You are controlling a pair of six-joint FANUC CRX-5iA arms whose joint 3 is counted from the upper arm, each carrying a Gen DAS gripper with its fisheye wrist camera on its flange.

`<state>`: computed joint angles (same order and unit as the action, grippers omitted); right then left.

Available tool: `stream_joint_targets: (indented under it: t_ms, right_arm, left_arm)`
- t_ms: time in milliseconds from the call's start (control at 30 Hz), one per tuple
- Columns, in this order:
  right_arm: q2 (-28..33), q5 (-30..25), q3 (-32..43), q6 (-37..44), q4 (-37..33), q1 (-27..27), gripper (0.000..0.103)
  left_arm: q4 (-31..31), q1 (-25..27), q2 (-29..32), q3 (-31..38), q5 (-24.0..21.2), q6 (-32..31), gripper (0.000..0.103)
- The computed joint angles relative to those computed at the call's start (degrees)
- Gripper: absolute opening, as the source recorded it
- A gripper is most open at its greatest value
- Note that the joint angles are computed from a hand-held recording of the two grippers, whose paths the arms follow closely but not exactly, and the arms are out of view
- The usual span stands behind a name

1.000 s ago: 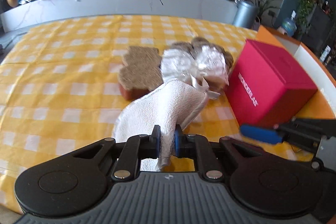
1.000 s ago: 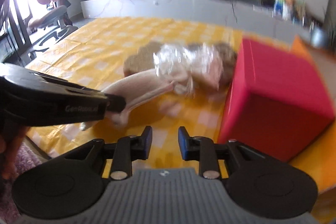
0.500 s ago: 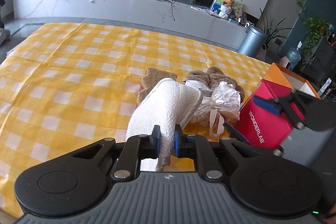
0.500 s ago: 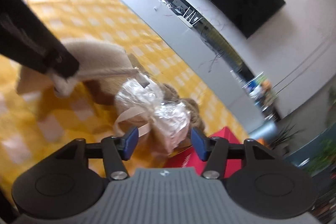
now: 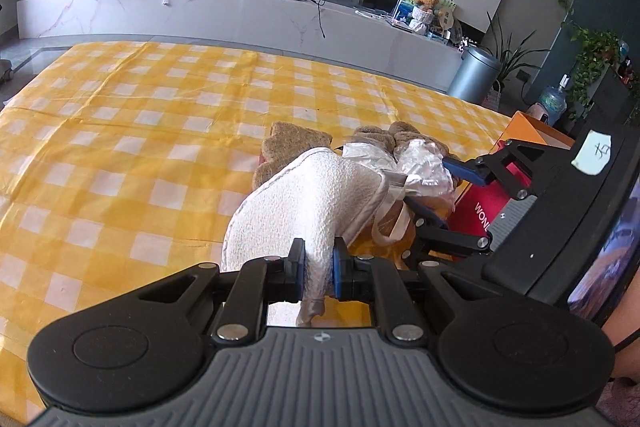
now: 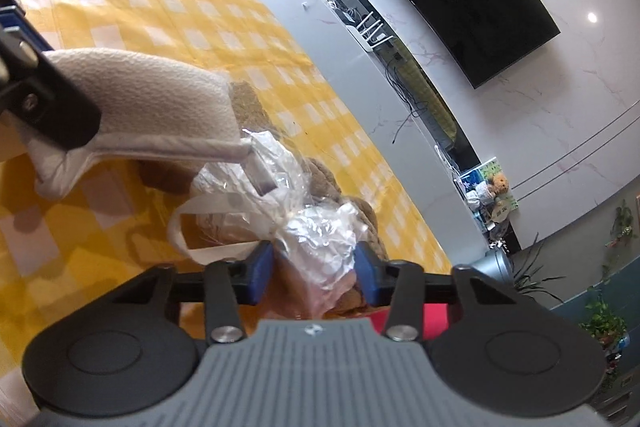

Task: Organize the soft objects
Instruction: 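Grasp the plastic-wrapped bundle with the right gripper while the left lifts the pad, then carry the white pad and plastic bundle over the cardboard box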

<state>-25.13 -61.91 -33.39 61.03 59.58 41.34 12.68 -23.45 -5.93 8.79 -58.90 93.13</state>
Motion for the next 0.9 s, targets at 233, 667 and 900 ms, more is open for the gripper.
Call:
stream_joint_targets:
  t_ms: [233,667,900]
  right_arm:
    - [-2.1,0.6,-0.1,-1.8,-0.8,1.1,0.027]
    - [-9.5,-11.5,3.9,-14.1,-8.8,13.7,0.027]
    - [-14.9,-23.1,4.8,-26.7,-9.6,25.6,0.027]
  left_arm:
    - [-2.3,-0.5,-0.5,1.5,-1.7,2.1,0.015]
    - [-5.4,-0.5,-3.9,2.6,-6.3,7.6,0.015]
    - [-6.8,-2.3,-5.4,3.3,-8.0,8.8,0.015]
